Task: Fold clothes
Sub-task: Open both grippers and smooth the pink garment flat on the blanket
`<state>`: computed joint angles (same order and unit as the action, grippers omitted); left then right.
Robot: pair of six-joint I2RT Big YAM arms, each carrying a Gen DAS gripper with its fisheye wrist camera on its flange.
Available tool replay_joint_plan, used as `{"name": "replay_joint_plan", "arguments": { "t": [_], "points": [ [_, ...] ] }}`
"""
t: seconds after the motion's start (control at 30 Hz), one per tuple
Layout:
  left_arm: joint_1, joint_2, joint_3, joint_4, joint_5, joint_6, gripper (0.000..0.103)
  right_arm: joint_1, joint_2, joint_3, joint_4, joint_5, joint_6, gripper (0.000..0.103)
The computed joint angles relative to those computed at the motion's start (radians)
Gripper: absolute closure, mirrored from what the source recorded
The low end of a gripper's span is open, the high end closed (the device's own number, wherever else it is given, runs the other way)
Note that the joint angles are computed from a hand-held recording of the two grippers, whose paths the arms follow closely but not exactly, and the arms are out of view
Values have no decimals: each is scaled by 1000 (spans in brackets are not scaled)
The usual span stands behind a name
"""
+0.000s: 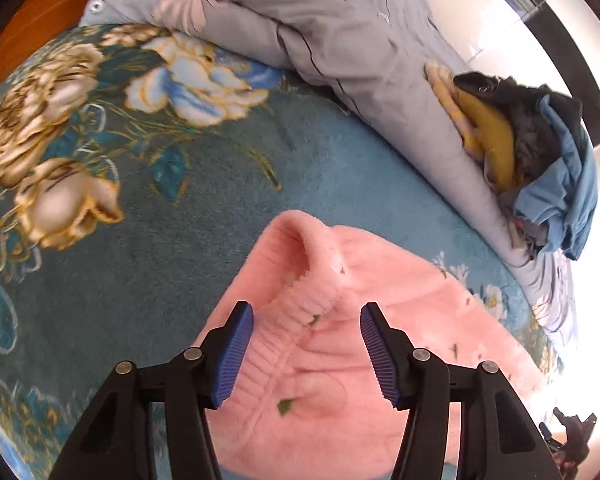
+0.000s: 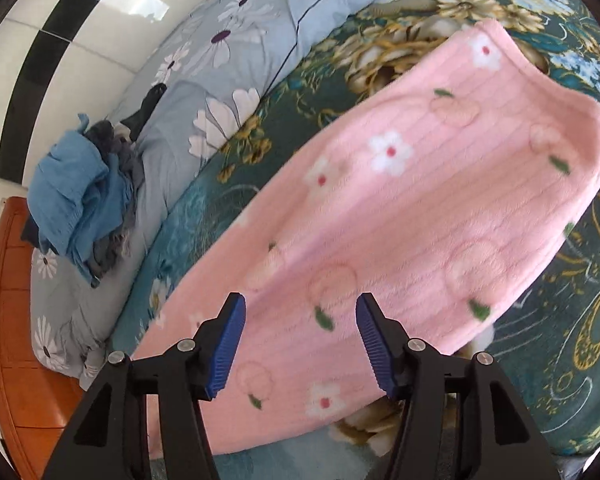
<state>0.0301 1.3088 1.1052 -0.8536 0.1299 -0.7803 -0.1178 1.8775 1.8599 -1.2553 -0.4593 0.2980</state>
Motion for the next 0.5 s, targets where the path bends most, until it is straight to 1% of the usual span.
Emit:
{"name": "replay_joint_plan", "arguments": {
  "t": [0.07, 0.1, 0.13, 0.17, 0.23, 0.3, 0.37, 0.4, 0.47, 0.5],
  "points": [
    [7, -8, -25, 54, 21, 34, 46, 8, -3, -12, -13, 24, -2, 44],
    [10, -11, -34, 71, 31, 55, 51, 12, -4, -18, -19, 36, -3, 44],
    [16, -6, -34, 68, 41, 80, 59, 14, -3, -17, -24, 44, 2, 44],
    [21, 1, -29, 55, 50, 109, 71, 15, -1, -14, -29, 51, 7, 44],
    [18, 12, -19, 39, 44, 167, 75, 18, 5, -1, -38, 56, 17, 44],
    [11, 14, -15, 33, 17, 226, 83, 29, 15, 18, -49, 69, 12, 44],
    [9, 7, -22, 55, 10, 242, 88, 40, 25, 37, -60, 83, 5, 44],
    [13, 1, -30, 73, 23, 242, 89, 47, 32, 46, -64, 86, 6, 44],
    [29, -5, -42, 104, 72, 247, 89, 56, 39, 56, -72, 87, 3, 44],
    [28, 3, -35, 94, 69, 266, 86, 61, 42, 58, -72, 89, 0, 44]
  ]
}}
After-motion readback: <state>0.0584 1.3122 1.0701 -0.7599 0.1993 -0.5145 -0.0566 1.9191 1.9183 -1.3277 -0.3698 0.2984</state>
